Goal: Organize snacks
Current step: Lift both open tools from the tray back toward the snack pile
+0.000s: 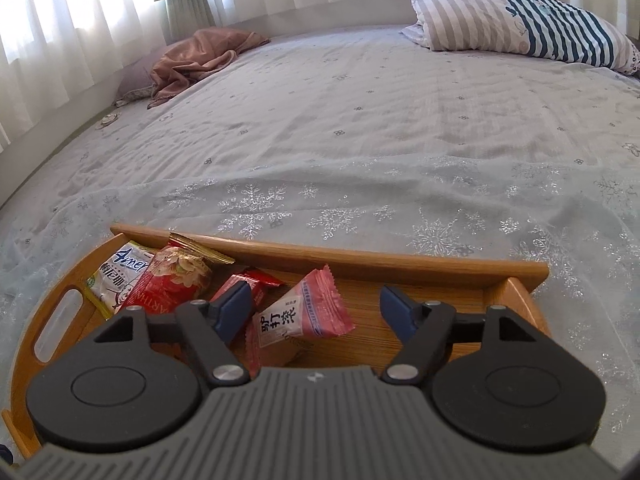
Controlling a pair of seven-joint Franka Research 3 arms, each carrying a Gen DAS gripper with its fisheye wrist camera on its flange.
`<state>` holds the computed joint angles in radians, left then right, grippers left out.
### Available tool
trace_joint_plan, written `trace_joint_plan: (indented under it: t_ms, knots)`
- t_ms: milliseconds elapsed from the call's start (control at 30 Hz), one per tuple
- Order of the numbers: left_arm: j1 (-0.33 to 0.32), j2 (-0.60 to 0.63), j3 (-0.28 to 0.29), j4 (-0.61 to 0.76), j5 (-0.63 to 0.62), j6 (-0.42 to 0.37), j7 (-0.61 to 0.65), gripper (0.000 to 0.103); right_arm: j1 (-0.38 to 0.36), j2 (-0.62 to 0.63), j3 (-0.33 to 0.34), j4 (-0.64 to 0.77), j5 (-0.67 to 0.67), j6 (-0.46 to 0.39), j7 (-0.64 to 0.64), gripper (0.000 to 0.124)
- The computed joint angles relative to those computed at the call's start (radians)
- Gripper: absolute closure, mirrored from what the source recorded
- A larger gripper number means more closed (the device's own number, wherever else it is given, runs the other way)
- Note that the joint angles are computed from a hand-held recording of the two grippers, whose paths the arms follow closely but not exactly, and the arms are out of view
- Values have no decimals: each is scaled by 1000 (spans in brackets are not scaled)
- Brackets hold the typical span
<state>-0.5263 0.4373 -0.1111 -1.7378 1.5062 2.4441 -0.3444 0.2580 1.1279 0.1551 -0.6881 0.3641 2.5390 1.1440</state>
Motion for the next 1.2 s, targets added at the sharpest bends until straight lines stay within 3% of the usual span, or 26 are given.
trace_joint_plan:
  t_ms: [167,300,533,933,1100,1200]
  knots:
    - [-1,-17,-2,-25,6,-20,-7,25,-11,-118,-2,-197,16,124,-19,33]
    - [3,-29,-10,-44,4,-31,-17,15,-42,-252,37,-418,60,253,-93,21]
    - [12,-66,-24,-90,18,-16,-53,4,-151,-437,177,-721,200,401,-302,21]
    - [17,-121,-64,-165,3,-62,-40,0,-419,-673,451,-1114,704,515,-782,21]
    - [25,-158,-76,-215,-4,-78,-65,0,-478,-754,503,-1206,931,512,-984,21]
    - [37,-186,-84,-253,-11,-81,-84,0,-457,-799,469,-1260,954,485,-982,21]
